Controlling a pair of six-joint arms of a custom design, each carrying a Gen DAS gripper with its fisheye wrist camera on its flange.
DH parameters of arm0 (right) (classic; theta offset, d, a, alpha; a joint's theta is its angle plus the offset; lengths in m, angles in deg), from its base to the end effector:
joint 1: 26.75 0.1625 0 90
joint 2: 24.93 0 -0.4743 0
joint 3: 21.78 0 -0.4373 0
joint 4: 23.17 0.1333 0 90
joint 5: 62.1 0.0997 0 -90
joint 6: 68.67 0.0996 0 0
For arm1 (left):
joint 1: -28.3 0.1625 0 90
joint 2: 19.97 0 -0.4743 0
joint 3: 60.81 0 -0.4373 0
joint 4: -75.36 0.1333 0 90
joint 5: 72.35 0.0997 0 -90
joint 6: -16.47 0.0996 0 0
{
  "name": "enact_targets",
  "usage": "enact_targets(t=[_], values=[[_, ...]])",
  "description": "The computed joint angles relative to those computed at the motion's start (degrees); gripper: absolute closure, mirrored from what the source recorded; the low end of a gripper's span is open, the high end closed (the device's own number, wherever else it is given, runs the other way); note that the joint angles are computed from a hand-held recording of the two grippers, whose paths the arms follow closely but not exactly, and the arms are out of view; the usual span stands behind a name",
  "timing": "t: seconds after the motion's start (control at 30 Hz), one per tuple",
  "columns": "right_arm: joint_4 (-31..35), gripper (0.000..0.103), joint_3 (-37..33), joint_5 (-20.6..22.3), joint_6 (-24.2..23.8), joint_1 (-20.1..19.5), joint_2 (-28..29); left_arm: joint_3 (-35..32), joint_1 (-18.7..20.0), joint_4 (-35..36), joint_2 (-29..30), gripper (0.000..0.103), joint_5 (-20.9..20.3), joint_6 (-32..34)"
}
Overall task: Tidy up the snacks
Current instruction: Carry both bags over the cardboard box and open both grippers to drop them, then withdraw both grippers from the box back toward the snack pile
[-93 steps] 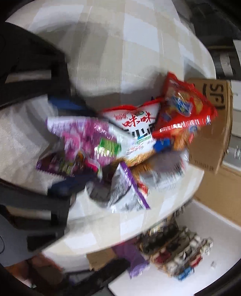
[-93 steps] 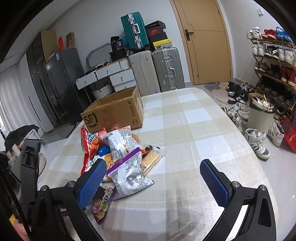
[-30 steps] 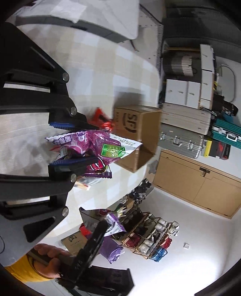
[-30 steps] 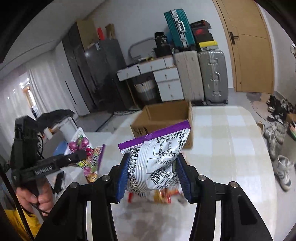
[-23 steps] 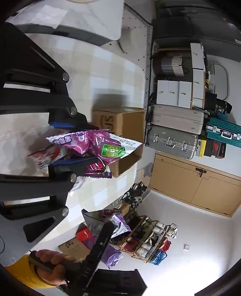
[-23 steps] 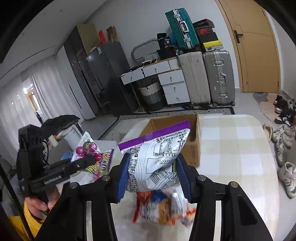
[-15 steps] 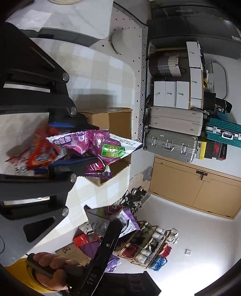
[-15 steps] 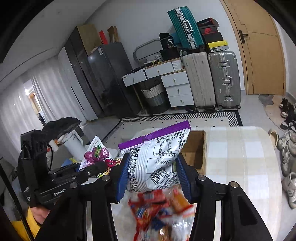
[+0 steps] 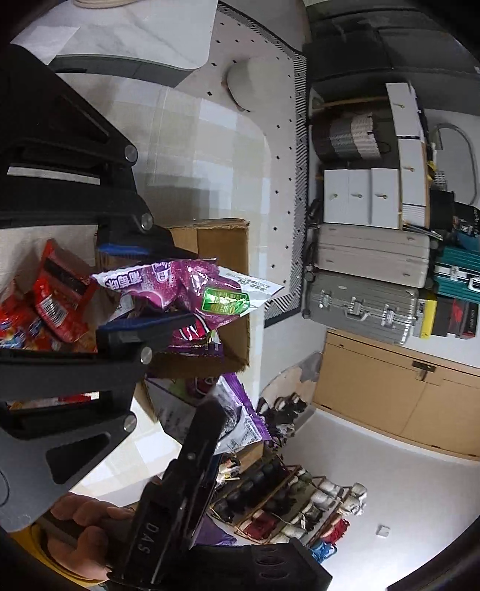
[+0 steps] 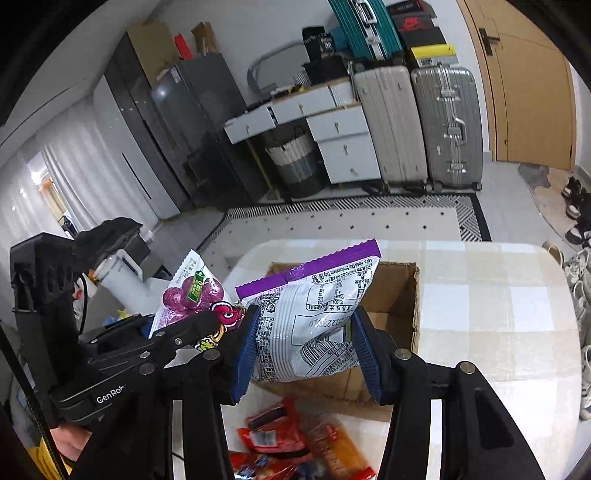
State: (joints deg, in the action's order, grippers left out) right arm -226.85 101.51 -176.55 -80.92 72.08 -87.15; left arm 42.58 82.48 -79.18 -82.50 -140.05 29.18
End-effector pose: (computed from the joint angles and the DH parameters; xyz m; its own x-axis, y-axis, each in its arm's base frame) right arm 0.1777 -0.5443 0.2236 -0.9086 0.0537 0.4142 -0.2927 0.6257 -0.7231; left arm -0.2580 -0.6498 0.2529 -0.7009 0.5710 -0.4274 0.7075 0.6324 -0.3153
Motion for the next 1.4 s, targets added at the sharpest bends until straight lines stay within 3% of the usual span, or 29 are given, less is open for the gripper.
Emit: enact_targets(t=[0.27, 0.67, 1.27, 1.4], values=[[2.1, 0.054, -2.4, 0.2, -0.3, -3.0, 2.5, -6.4, 2.1, 0.6, 8.2, 0.081, 0.5, 0.7], [3.1, 0.054, -3.8, -0.9, -1.1, -5.2, 4.6, -11.1, 2.7, 1.8, 15.0, 0.081, 2.0, 1.1], [3.4, 0.050, -3.3, -3.8, -0.3, -4.5, 5.1, -10.7, 2.4, 0.8, 17.7, 0.080, 5.3, -1.0], [2.8, 0.050, -2.3, -3.9, 0.4, -4.0, 4.0, -8.9, 2.0, -0.2, 15.9, 0.074, 5.6, -0.9]])
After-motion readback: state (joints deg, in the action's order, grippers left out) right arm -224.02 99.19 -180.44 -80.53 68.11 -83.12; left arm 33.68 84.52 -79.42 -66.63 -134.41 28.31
